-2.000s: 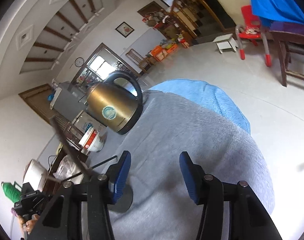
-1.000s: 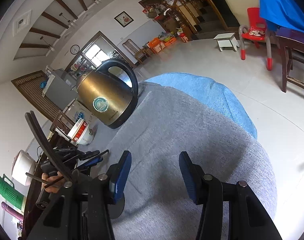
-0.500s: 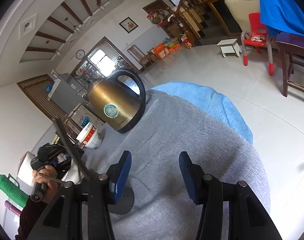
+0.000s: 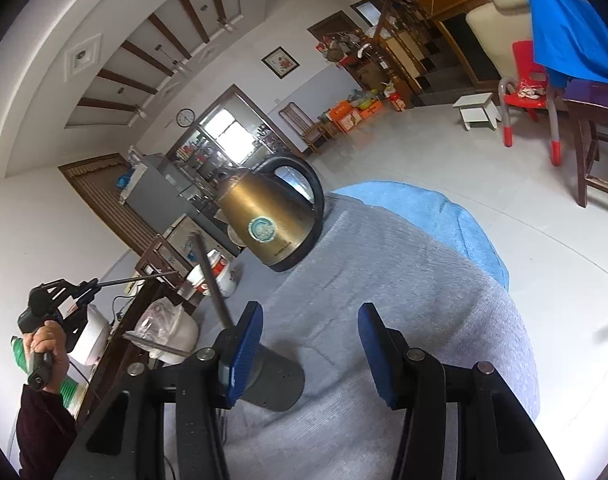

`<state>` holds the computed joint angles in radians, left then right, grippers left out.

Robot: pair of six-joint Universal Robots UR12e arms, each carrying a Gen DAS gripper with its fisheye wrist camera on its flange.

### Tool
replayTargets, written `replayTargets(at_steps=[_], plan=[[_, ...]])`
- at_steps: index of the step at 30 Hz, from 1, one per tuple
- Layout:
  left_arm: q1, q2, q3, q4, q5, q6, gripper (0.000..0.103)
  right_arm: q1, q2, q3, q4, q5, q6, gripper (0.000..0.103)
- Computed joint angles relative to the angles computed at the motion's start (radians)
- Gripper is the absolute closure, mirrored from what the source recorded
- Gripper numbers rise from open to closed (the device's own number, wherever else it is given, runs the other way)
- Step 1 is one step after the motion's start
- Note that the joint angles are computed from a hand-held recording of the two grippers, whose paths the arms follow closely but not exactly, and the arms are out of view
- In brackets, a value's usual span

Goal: Organize utensils

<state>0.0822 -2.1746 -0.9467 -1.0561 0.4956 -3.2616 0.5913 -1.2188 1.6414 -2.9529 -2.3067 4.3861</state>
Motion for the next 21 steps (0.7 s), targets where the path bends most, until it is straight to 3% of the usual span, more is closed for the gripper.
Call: replayTargets(at_steps=[6,10,12,17,21], plan=[[0.003,0.113,-0.136,-0.022,0.014,0.123,0.097,0.024,-0.018,0.016,-0.012,-0.037,-0.010,0.050],[-0.010,0.178,-0.229,0.056,0.072,0.161,0.097,0.039,-0.030,0.033,-0.011,-0.052,-0.006,0.050],[-0.017,0.196,-0.255,0.052,0.086,0.187,0.097,0.044,-0.037,0.042,-0.005,-0.050,0.001,0.050],[-0.048,0.229,-0.310,0.105,0.168,0.215,0.097,0.057,-0.054,0.071,0.007,-0.057,0.031,0.050],[-0.081,0.254,-0.352,0.163,0.275,0.252,0.097,0.063,-0.065,0.092,0.014,-0.069,0.050,0.050]])
